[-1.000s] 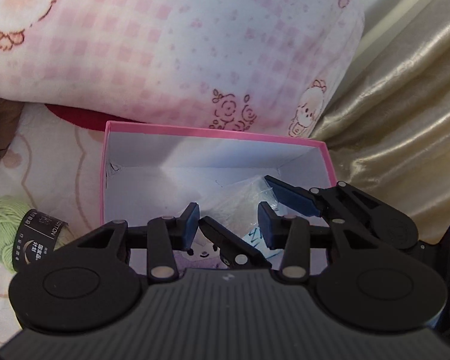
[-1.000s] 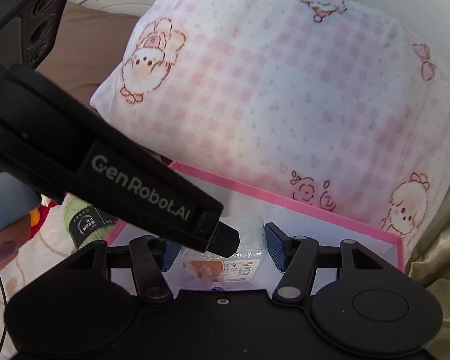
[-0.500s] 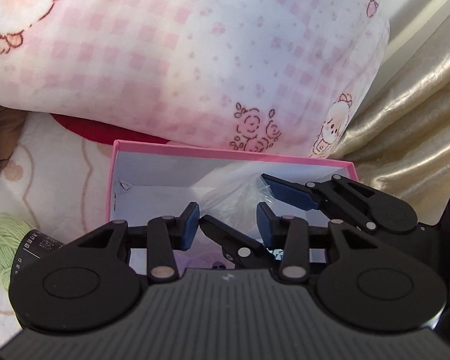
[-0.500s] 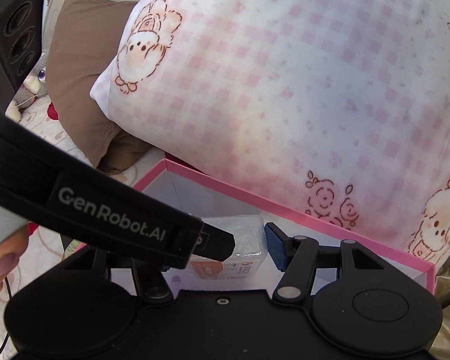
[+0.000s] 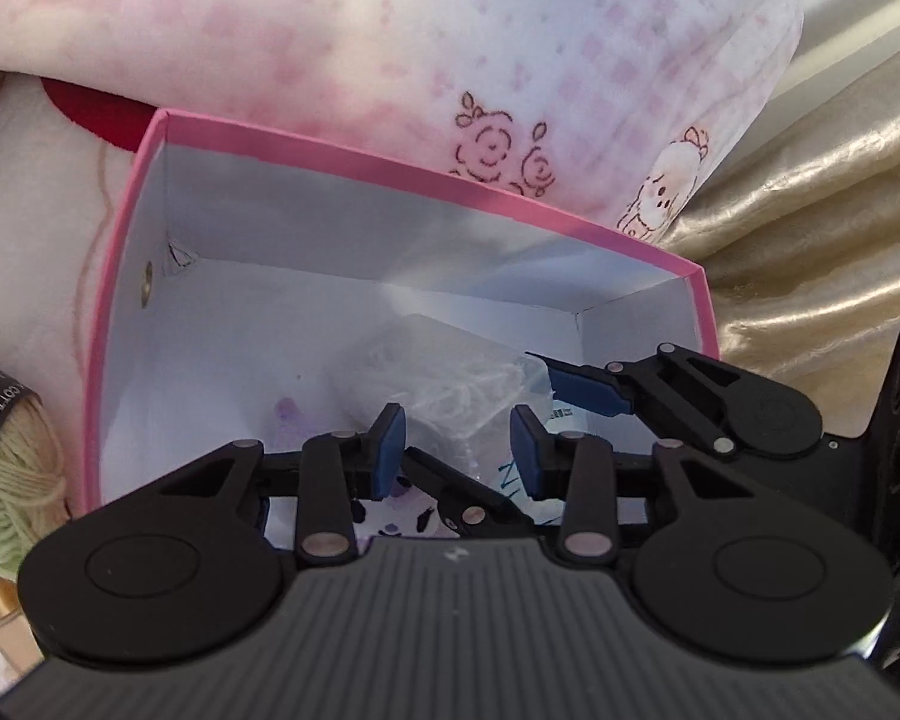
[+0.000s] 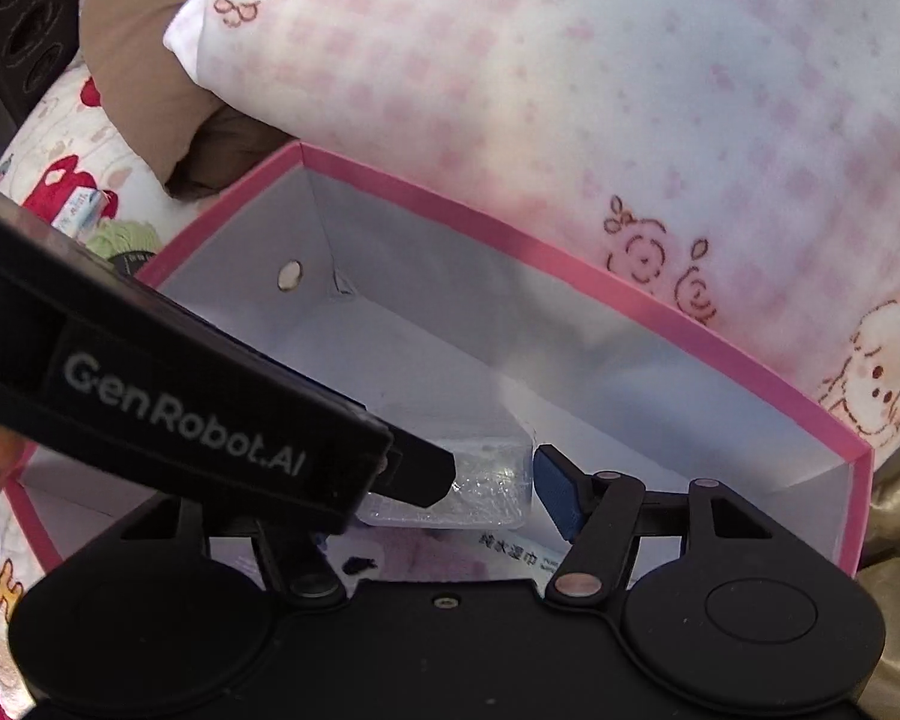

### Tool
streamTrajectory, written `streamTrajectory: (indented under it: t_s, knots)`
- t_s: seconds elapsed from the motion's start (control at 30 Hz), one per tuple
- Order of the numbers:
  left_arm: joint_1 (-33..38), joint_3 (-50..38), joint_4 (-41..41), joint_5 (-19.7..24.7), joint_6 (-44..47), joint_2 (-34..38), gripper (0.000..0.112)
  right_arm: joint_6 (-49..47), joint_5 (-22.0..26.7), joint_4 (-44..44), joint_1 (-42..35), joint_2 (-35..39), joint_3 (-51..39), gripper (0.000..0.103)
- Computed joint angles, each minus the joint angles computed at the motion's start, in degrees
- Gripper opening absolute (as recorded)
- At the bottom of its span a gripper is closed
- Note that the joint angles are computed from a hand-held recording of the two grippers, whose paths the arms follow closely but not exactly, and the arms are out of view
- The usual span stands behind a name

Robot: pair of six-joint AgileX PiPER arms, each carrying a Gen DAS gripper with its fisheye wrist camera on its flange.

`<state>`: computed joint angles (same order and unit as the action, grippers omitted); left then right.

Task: Organize objects
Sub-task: 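Open the right gripper to release the container inside the box, then raise the right tool out of the pink box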

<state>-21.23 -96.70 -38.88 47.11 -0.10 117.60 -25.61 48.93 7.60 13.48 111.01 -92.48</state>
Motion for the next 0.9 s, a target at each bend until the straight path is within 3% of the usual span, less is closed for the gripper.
streamTrajectory:
  t_s: [0.07, 0.13, 0.23, 0.33, 0.47, 0.57, 0.63, 0.67, 0.7, 0.8, 0.9]
  knots:
    - [0.7, -0.1, -3.2, 1.4, 0.7, 0.7, 0.034, 5.1, 3.2, -6.7, 1.2, 1.9, -1.9, 0.073]
    - [0.6, 1.3, -4.2, -0.3, 2.7, -0.3, 0.034, 7.9, 1.3, -9.5, 1.5, 1.3, 0.0, 0.073]
    - [-0.6, 0.7, 1.3, -1.7, 0.7, -1.0, 0.034, 11.2, 0.9, -11.1, 1.4, 0.9, 1.1, 0.073]
    - [0.2, -0.6, 1.4, -0.2, 1.4, -0.3, 0.034, 14.2, 1.2, -12.7, 1.4, 1.1, 0.9, 0.074]
    - [1.1, -1.7, 3.4, 1.7, 2.3, -0.5, 0.034, 19.3, 5.1, -16.8, 2.0, 1.1, 0.2, 0.082]
    - [1.4, -2.6, 4.9, 2.5, 2.9, -0.6, 0.034, 20.4, 3.0, -15.1, 0.8, -1.4, 3.1, 0.081]
    - [1.5, -4.5, 5.5, 3.9, 3.5, 0.1, 0.034, 18.8, 2.2, -10.2, -1.2, -1.9, 3.5, 0.070]
    - [1.7, -5.9, 5.6, 5.4, 3.9, 0.7, 0.034, 18.8, 2.4, -8.2, -2.1, -1.6, 3.2, 0.057]
    - [1.9, -6.5, 5.8, 6.1, 3.9, 0.8, 0.034, 19.2, 2.3, -7.0, -2.6, -1.4, 3.1, 0.050]
    - [2.0, -6.4, 7.8, 5.7, 3.9, -0.1, 0.034, 19.6, 1.9, -5.4, -3.1, -0.6, 2.9, 0.040]
    - [2.1, -6.2, 9.4, 5.7, 4.0, -1.0, 0.034, 20.0, 2.8, -5.7, -2.7, 0.8, 1.6, 0.041]
